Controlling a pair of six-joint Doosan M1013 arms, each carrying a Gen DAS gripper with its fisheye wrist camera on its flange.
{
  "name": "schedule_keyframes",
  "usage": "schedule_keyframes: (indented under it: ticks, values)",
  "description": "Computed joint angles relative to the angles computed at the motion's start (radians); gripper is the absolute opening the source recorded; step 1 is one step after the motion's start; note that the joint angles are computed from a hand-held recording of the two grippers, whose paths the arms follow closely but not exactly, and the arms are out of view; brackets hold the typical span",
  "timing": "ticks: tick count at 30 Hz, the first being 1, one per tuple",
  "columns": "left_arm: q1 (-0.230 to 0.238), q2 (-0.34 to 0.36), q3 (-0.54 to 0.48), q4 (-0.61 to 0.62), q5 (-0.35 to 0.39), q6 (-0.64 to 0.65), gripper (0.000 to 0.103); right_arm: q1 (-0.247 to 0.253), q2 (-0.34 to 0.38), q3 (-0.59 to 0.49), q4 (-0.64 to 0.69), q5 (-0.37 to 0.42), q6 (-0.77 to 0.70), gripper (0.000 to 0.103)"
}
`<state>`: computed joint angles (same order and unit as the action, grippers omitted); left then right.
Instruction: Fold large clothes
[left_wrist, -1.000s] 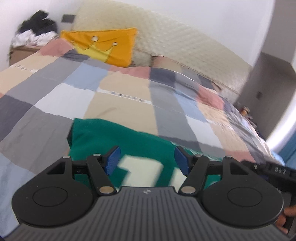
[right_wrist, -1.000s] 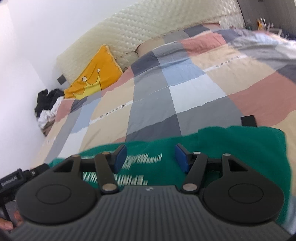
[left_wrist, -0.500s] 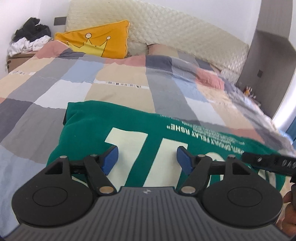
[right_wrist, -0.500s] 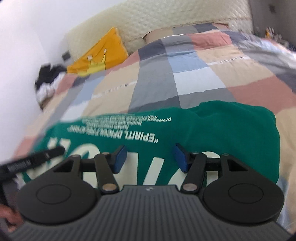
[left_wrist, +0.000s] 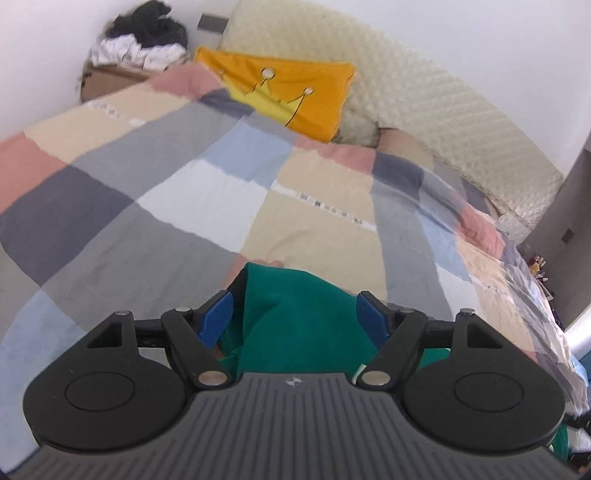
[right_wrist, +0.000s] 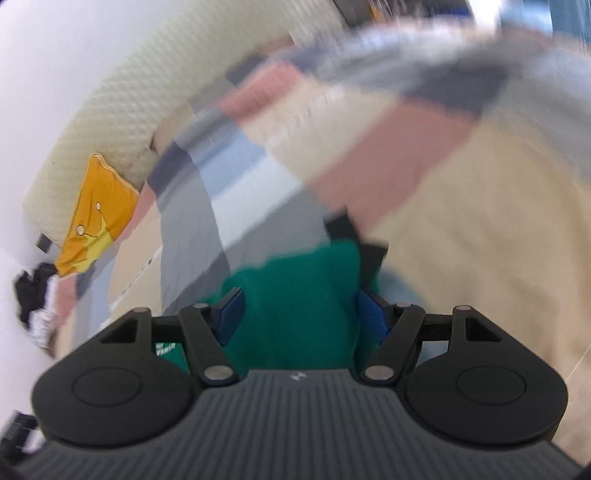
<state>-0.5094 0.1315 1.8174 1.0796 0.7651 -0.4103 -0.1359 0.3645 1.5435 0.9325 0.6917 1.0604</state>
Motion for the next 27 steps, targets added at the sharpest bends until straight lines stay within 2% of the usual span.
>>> schedule_keyframes:
  ticks: [5,10,12,14,17,18,20,23,27]
  values:
    - [0.064,0.025,-0.011,-0.123,-0.126,0.061,0.078,-0.006,0.037,-0.033,-0.017,0.099,0.094,0.070]
    - [0.076,0.052,-0.022,-0.152,-0.161,0.096,0.076,-0.001,0.044,-0.044,-0.057,0.129,0.114,0.070]
    - [0.070,0.055,-0.023,-0.130,-0.153,0.093,0.067,-0.004,0.056,-0.054,-0.057,0.147,0.144,0.070]
    - [0.062,0.061,-0.029,-0.126,-0.129,0.096,0.047,-0.003,0.058,-0.055,-0.049,0.157,0.138,0.070]
    - [0.042,0.063,-0.033,-0.081,-0.086,0.061,0.024,-0.017,0.070,-0.062,0.040,0.227,0.087,0.060]
    - [0.038,0.059,-0.028,-0.062,-0.082,0.034,0.022,-0.019,0.071,-0.065,0.052,0.234,0.077,0.045]
    - [0.028,0.044,-0.015,-0.023,-0.073,-0.033,0.017,-0.021,0.059,-0.053,0.090,0.222,0.010,0.033]
    - [0.013,0.017,0.008,0.028,-0.050,-0.117,0.013,-0.023,0.039,-0.034,0.176,0.209,-0.108,0.027]
    - [-0.002,-0.023,0.049,0.122,-0.034,-0.269,0.011,-0.030,0.031,-0.039,0.299,0.247,-0.240,0.025]
